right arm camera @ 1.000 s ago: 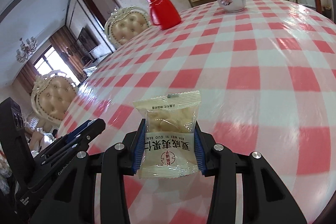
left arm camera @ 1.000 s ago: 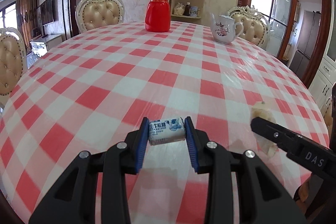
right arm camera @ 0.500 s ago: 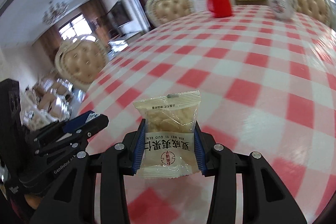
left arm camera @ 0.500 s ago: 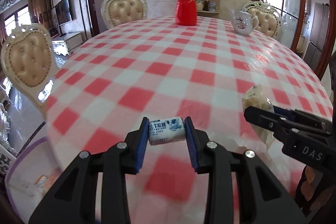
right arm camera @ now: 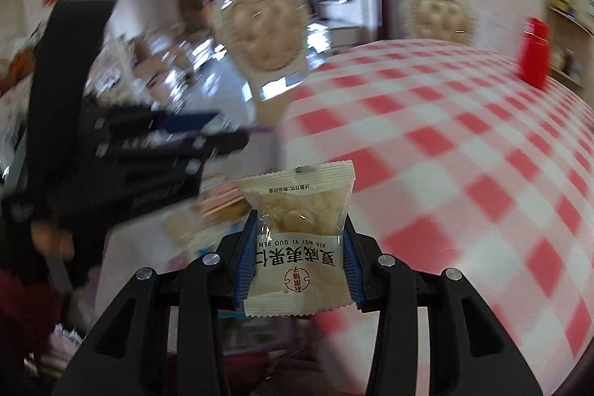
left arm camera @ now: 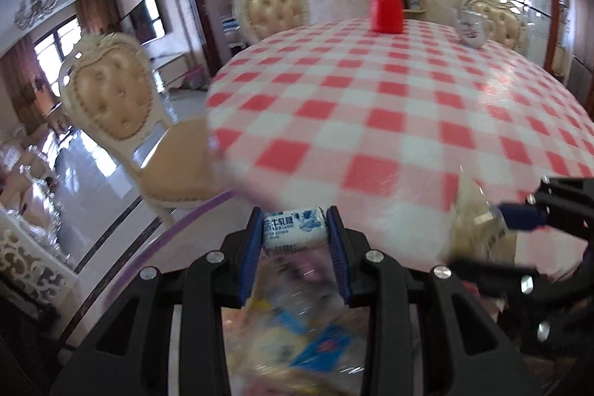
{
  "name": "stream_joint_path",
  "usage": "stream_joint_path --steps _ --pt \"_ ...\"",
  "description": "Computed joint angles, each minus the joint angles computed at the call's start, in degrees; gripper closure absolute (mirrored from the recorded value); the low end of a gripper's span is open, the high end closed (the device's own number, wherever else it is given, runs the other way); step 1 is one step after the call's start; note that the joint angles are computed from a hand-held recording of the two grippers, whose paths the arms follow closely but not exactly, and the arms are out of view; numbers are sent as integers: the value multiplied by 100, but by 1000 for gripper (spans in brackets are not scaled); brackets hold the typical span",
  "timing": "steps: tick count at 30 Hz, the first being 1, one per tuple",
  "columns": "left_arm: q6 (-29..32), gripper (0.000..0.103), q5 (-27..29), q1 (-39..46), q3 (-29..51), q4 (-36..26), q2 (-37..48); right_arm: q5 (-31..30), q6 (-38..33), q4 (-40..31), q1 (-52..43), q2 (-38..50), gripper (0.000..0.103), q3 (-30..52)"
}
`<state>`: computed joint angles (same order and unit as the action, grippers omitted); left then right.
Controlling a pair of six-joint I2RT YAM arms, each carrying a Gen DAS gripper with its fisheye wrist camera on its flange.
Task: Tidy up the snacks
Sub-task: 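Carry the cookie bag and candy off the table toward the bin, then open both grippers over the bin to drop the snacks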
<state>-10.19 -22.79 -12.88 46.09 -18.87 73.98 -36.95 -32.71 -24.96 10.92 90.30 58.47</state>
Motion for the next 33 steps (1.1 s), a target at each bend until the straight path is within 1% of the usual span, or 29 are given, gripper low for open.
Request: stream_joint_path --steps 3,5,6,8,9,10,11,12,13,14,15,17,18,19,20,21,22,23,25,27,28,30,33 --pt "262 68 477 690 -322 -204 -369 231 -58 -104 503 25 62 -114" --pt "435 68 579 941 -459 -320 -520 463 -41 -20 922 -5 62 -285" --pt "549 68 644 1080 -515 -409 -583 482 -28 -32 1045 16 62 -308" --pt "691 67 1029 1497 -685 -459 -829 450 -26 -54 1204 84 60 -297" --pt "685 56 1265 1704 -731 -449 -928 443 -16 -29 1266 126 56 -286" --pt "667 41 1453 1861 -780 -474 -1035 433 -10 -34 1292 152 53 -266" --pt "640 12 1573 2000 -806 -445 -1102 403 9 -39 1295 153 44 -257" --pt "593 4 1551 2070 -884 -325 -1223 373 68 -12 1278 156 37 -244" --pt "537 3 1494 2078 -917 -283 -1296 366 122 8 1256 186 34 -211" --pt "483 2 1473 2086 -896 -285 -1276 369 170 -17 1234 221 29 -164" --pt "444 2 1483 2103 -853 -344 -1241 386 217 -109 1179 219 24 -126" --pt "251 2 1238 2022 -685 -566 -1070 402 360 -193 1130 277 19 -41" --pt "193 2 1127 1991 -624 -579 -980 433 363 -453 1123 346 17 112" --pt "30 2 840 1886 -509 -698 -869 490 245 -773 1141 443 17 304" --pt "-139 2 564 1785 -380 -867 -747 532 154 -933 1148 512 17 420" --pt "-316 2 286 1689 -217 -1084 -584 633 111 -1014 1174 472 16 457" --pt "-484 2 24 1579 -16 -1346 -382 720 148 -915 1189 390 16 403" --pt "-534 2 -46 1528 94 -1501 -270 789 205 -822 1194 269 16 340" --pt "-448 2 307 1606 94 -1501 -259 812 292 -810 1194 263 16 364" --pt "-408 2 899 1768 101 -1519 -204 868 360 -978 1181 345 16 483" --pt "-419 2 980 1770 87 -1514 -188 950 403 -1083 1193 415 16 566" --pt "-467 2 901 1682 65 -1478 -107 1182 427 -1198 1253 568 16 723" --pt "-495 2 888 1615 59 -1476 -35 1357 428 -1184 1285 641 16 752"
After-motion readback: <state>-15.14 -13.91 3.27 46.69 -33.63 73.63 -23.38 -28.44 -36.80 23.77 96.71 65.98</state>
